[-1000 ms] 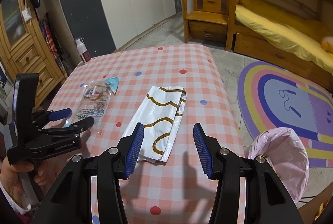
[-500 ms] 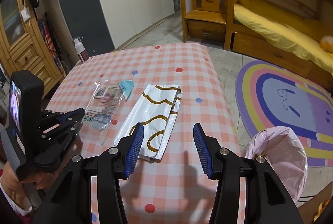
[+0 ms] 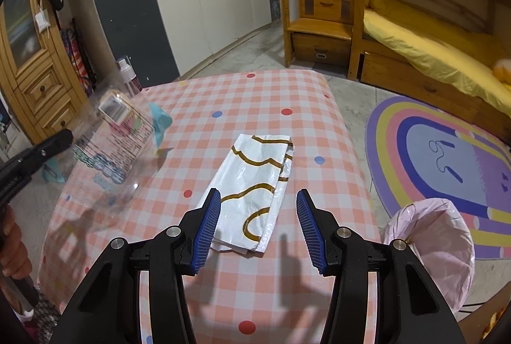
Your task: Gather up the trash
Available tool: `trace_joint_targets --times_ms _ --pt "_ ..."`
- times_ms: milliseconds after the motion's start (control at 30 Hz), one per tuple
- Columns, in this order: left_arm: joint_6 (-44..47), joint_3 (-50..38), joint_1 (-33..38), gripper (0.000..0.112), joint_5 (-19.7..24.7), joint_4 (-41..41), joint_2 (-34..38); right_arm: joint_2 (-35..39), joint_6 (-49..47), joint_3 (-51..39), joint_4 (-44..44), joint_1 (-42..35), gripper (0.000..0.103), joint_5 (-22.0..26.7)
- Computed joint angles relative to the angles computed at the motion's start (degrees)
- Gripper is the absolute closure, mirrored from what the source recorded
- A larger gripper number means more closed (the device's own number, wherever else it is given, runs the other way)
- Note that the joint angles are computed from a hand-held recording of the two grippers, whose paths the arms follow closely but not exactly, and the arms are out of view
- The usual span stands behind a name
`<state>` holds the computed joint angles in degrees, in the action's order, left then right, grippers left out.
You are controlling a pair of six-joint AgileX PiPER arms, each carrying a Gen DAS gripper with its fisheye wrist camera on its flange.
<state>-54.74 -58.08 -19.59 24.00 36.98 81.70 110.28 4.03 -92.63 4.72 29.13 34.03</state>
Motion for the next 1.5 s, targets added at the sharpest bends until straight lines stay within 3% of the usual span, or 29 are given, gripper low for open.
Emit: trace_joint_targets --times_ms 100,267,567,833,900,1000,1067,1100,1300,1500 --pt "-7.63 -1.35 -3.52 0.112 4.91 10.82 1.45 0.50 0.60 -0.66 -0.63 0.39 0.052 0.40" --pt "-7.32 -4.15 -6.89 0.112 9.02 13.54 5.21 0.52 0.56 -0.64 -0.80 0.28 0.052 0.68" --pt "-6.51 -6.50 -7.09 0.112 8.75 10.57 7.64 1.63 -4.93 -1.20 5.20 -1.47 0.052 3.61" --pt "-6.67 -7.10 -5.15 0.112 8.69 7.42 8.36 6.00 -1.83 -5.70 3.26 -0.55 0.052 7.80" --pt "-6.32 -6.67 -4.64 0.112 8.34 6.76 7.94 7.01 -2.25 -6.87 3.46 -0.20 0.055 8.89" --pt "-5.93 -6.27 -4.06 0.112 8.13 6.16 7.42 7.31 -0.41 -7.18 -0.83 1.69 0.069 8.52" --pt "-6.32 -6.18 -4.05 0.112 8.27 6.31 7.31 7.36 -0.88 -7.37 -1.79 2.56 0.096 8.46" --pt "-6.32 -6.03 -3.96 0.112 8.16 6.19 7.19 7.24 -1.15 -7.37 -1.42 2.68 0.100 8.49" --pt "-3.85 -4.46 -2.96 0.112 4.78 1.77 5.26 -2.11 0.53 2.30 -3.79 2.51 0.101 -1.33" --pt "-5.03 -4.73 -5.26 0.112 2.23 1.40 4.96 -8.89 2.18 9.85 -5.45 -0.86 0.101 -5.81"
